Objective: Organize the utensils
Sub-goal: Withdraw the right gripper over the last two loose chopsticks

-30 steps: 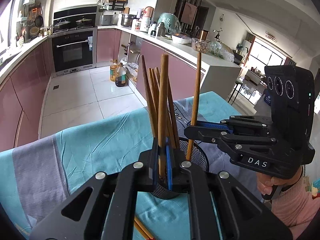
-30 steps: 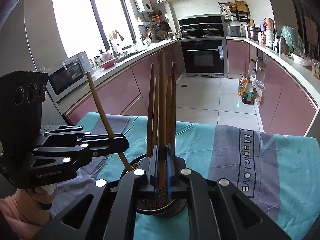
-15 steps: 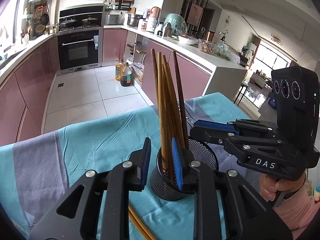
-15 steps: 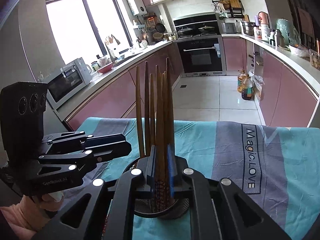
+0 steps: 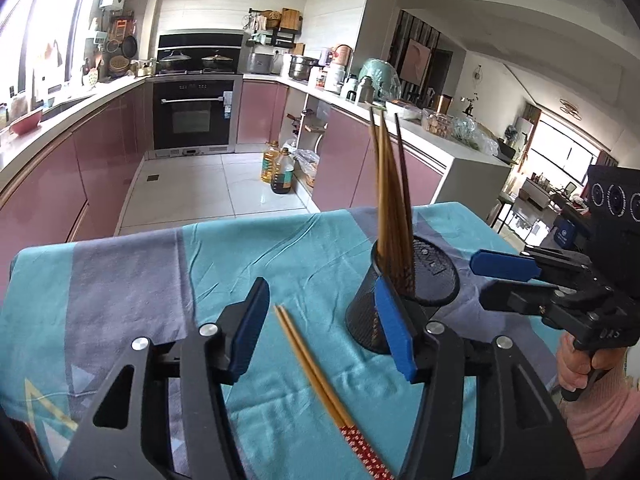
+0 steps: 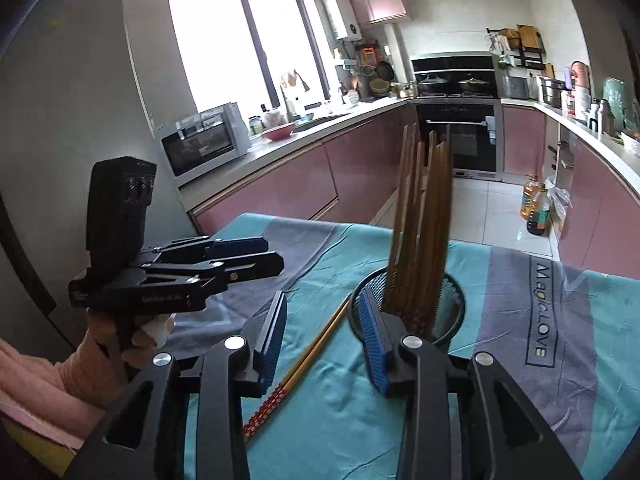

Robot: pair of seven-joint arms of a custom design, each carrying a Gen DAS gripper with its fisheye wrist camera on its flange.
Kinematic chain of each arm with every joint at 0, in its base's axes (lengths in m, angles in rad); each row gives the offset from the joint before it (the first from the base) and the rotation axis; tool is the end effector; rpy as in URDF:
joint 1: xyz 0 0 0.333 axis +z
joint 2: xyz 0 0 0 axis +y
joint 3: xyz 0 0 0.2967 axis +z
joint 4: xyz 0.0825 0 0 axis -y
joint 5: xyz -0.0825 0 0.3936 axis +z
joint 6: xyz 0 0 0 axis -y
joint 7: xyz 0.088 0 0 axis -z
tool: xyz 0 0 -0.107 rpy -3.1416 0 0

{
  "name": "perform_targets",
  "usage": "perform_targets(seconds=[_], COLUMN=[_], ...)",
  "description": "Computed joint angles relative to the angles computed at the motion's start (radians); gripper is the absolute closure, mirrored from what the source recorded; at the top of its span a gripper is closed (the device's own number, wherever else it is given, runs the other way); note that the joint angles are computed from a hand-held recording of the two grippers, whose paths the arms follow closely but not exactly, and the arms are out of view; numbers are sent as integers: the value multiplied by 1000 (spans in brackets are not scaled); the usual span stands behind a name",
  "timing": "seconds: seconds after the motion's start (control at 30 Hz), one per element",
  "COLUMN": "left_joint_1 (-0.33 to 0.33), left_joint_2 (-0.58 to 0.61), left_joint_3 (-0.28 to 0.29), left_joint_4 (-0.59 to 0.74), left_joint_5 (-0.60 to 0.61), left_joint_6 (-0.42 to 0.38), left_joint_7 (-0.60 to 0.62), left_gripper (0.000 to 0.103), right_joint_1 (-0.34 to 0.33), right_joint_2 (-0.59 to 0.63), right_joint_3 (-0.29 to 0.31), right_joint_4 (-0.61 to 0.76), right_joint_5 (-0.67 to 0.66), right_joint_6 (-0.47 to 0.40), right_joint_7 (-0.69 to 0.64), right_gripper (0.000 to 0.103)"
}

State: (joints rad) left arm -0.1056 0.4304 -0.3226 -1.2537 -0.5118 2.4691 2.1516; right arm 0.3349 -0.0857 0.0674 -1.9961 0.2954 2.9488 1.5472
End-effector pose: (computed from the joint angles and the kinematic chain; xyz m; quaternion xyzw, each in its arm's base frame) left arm 0.6884 -0.2510 0.6039 -0.3928 0.7936 -0.4529 0.1040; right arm 0.5511 0.2152 0.6012 -0.6625 0.5579 -0.1982 0.4589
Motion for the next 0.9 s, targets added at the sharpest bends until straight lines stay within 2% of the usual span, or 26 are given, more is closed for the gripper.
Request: perform_targets(seconds=[0.2, 0.37, 0.47, 0.57, 0.9], left_joint_1=[20, 35, 33, 32, 21], left_joint_2=[-57, -84, -88, -91, -97], left_joint_3=[27, 31, 39, 35, 33], left_joint_4=[-125, -199, -223, -236, -277], left_joint_5=[6, -4, 5, -2, -15], left_joint_6=[39, 44, 54, 53, 63], left_joint_7=[-24, -19, -24, -27, -31], left_gripper=[47, 47, 47, 47, 48], right_joint_1=[16, 13, 11, 18, 24], right_joint_2=[71, 157, 186, 202, 225], right_joint_3=[22, 38, 43, 35, 33], right_joint_4=[39, 92, 110, 117, 137], right_joint_5=[11, -22, -34, -105, -198], right_joint_6=[-97, -163, -180, -181, -187], right_joint_7=[7, 98, 137, 203, 277], right_gripper=[65, 66, 66, 66, 67])
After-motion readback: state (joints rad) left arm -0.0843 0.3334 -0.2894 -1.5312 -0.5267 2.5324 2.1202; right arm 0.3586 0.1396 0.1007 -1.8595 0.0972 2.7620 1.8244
